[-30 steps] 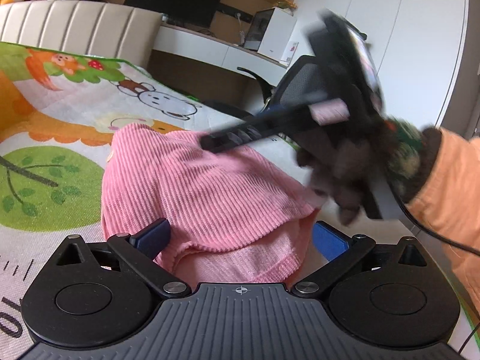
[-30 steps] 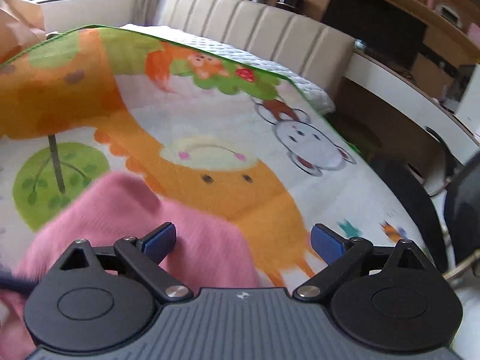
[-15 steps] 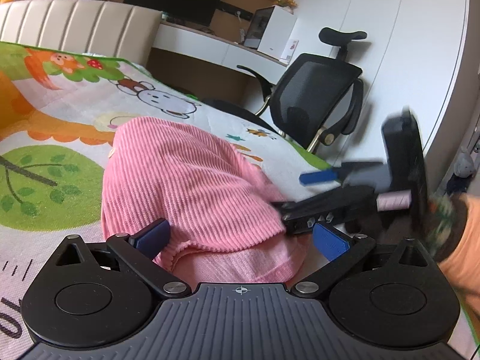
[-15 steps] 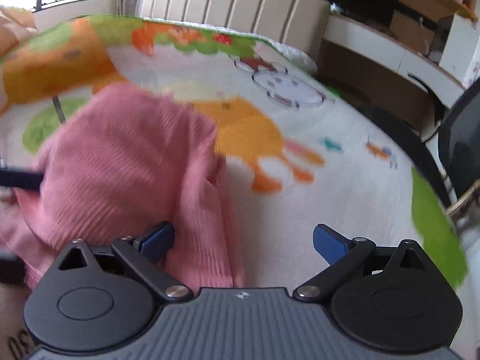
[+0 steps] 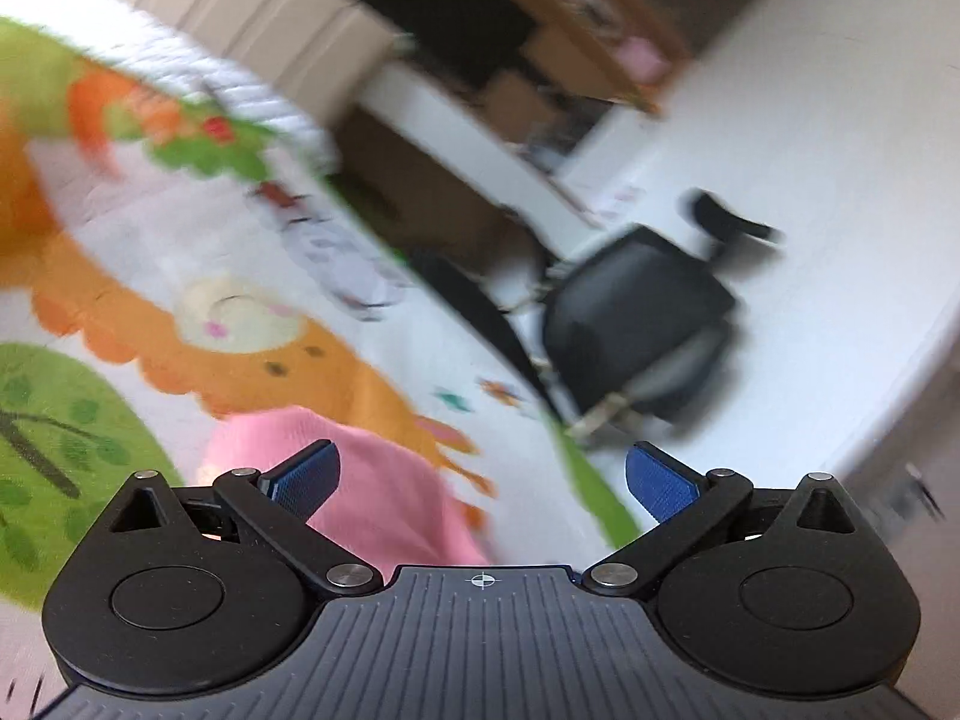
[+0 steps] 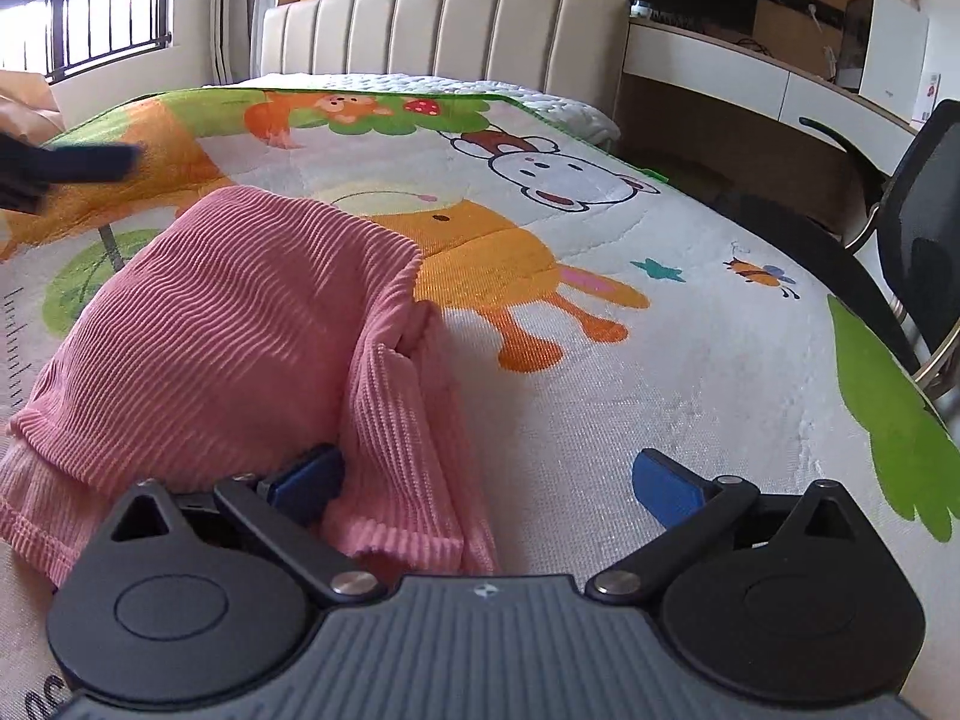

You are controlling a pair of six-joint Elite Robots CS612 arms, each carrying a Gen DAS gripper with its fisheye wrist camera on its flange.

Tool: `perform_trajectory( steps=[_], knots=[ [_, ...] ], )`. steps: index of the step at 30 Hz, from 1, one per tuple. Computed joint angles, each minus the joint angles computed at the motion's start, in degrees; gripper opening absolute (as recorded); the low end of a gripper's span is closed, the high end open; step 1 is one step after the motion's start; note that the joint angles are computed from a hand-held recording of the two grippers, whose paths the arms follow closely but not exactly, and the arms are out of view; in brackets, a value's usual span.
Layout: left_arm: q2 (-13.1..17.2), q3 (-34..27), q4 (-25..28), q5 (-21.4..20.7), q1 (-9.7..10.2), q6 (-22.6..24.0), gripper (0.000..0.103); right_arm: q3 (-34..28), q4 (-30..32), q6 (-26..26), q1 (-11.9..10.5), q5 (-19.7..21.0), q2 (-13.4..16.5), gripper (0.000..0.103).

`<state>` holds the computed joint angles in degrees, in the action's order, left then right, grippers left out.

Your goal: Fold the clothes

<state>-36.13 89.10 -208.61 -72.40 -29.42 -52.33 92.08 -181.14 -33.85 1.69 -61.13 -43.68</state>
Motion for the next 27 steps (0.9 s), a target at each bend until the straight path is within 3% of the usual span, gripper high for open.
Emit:
perform_trajectory(
  steps=[2,3,6,8,12,16,19,22,24,26,27],
  knots=[
    [1.22,-1.76,5.26,-3.53,1.22,-3.76,0.103,0.35,-1.15,-0.31,0.08,-0.31,-0.01,0.103],
    [1.55,-2.06,5.4,-3.96,1.31,-2.56,0.103,0.52,-1.85,-0.51,0.15,-0.55,0.01,0.103],
    [0.08,-0.79,6.28,-2.6,0.84,-0.71,0.103,0.88,-3.54,-1.08,0.34,-1.16,0.08,0.103],
    [-1.54,1.24,5.88,0.44,0.06,-0.36,0.103,0.96,-4.0,-1.2,0.4,-1.38,0.08,0.103],
    [-4.92,6.06,6.73,7.56,-2.89,8.4,0.103,1.12,-4.55,-1.19,0.46,-1.7,0.04,0.103],
    [-7.01,9.85,9.95,6.54,-5.62,18.87,0.103,1.55,-5.98,-1.6,0.66,-2.52,0.0,0.103],
    [-7.26,10.8,15.08,5.18,-7.27,25.94,0.103,2.33,-7.76,-2.22,0.71,-2.75,-0.3,0.103],
    [-6.62,10.22,22.5,11.72,-9.22,29.73,0.103,4.04,-10.18,-3.11,-0.03,-0.16,-1.31,0.103],
    [-6.14,10.16,22.6,15.17,-9.47,27.77,0.103,5.38,-9.84,-4.55,-1.01,3.78,-2.47,0.103],
    [-5.93,9.96,23.04,18.62,-9.21,22.24,0.103,6.57,-4.2,-9.32,-2.24,8.81,-4.28,0.103],
    [-5.91,9.92,23.53,19.7,-8.94,19.21,0.103,6.83,-1.1,-12.74,-2.4,9.18,-4.91,0.103]
  ],
)
